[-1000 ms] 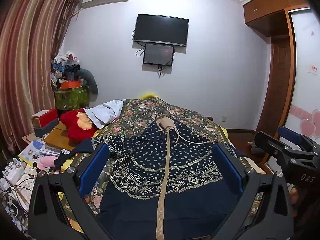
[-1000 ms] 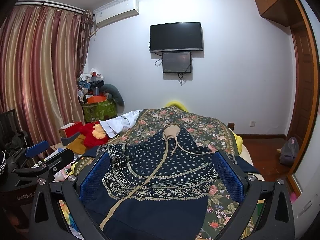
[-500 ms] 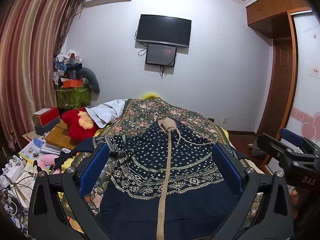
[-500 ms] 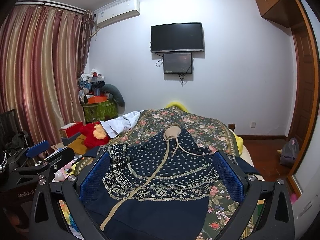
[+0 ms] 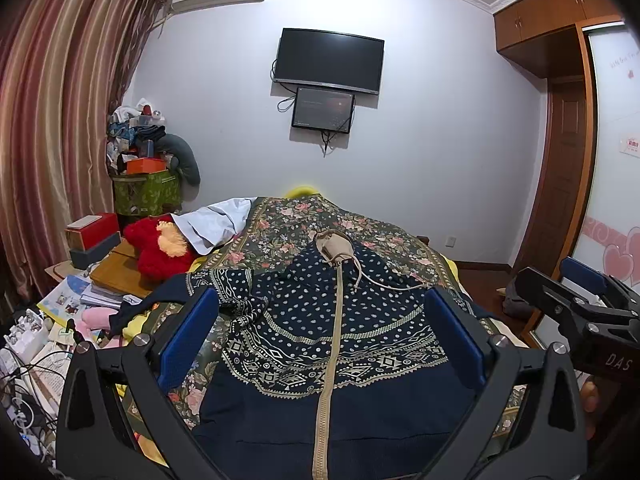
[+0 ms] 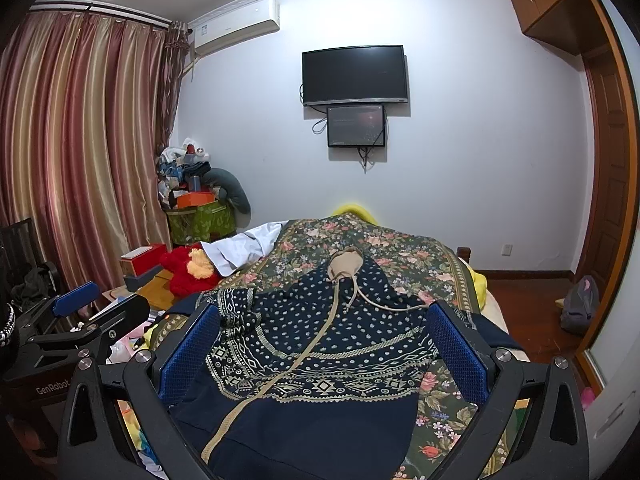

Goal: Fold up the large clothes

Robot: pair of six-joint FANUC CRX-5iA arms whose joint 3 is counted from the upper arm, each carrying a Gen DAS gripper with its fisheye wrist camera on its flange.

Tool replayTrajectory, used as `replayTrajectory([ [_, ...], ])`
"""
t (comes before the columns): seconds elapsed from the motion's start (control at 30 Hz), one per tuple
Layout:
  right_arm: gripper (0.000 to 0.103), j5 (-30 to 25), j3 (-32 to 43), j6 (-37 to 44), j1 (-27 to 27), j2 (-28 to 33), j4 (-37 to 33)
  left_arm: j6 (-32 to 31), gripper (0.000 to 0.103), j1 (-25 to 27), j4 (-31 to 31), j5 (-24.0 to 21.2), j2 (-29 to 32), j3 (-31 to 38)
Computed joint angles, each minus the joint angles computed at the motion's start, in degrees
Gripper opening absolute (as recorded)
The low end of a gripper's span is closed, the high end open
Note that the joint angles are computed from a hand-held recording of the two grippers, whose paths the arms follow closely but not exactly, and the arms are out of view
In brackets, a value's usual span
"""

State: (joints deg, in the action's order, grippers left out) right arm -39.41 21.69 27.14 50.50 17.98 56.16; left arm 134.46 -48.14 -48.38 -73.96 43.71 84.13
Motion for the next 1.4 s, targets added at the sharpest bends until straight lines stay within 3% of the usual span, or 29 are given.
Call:
replayTrajectory([
  [1.07, 0.103, -1.4, 2.4, 1.9, 0.3, 1.4, -2.0, 0.2, 0.103, 1.2, 1.1, 0.4, 0.1, -0.1],
  [1.23, 0.103, -2.4, 7.9, 6.1, -0.4, 4.8, -5.1, -1.5, 0.103, 3.0, 2.7, 0.7, 1.0, 1.0],
  [1.4, 0.103, -5.1, 21.0, 13.4, -1.6, 12.8, -10.1, -5.9, 0.103, 6.7, 6.0, -3.4, 7.0, 11.6],
])
